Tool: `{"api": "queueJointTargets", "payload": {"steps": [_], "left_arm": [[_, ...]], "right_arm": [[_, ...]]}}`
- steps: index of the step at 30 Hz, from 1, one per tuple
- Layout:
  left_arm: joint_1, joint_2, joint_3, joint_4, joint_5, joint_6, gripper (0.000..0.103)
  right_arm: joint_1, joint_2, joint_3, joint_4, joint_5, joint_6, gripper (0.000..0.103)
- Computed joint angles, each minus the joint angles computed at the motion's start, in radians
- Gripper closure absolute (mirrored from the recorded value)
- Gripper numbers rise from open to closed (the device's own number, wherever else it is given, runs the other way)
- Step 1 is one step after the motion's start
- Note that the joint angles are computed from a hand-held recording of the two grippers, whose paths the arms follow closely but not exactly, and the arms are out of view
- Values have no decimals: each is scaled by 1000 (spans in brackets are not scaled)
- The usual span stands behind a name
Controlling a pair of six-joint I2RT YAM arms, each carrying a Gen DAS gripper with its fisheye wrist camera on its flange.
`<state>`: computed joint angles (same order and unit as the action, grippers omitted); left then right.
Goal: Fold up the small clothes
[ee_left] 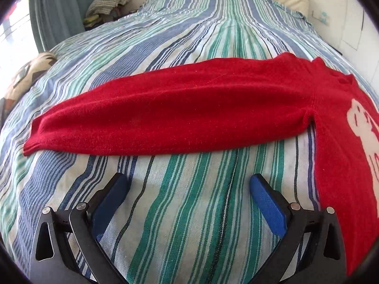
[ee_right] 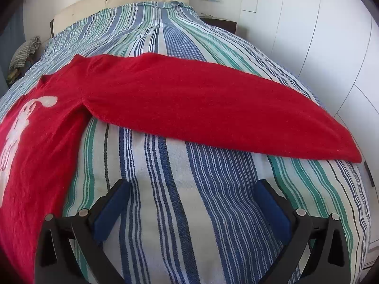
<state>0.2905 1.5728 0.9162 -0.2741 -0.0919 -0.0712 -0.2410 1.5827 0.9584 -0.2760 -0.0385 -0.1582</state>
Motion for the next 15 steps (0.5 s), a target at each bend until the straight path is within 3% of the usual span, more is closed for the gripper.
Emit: {"api": "queueJointTargets", "payload": {"steps": [15], "left_arm": [[-24,4,-5,7,-27,-9,0]], "right_arm": [[6,0,2,0,4,4,0]]}}
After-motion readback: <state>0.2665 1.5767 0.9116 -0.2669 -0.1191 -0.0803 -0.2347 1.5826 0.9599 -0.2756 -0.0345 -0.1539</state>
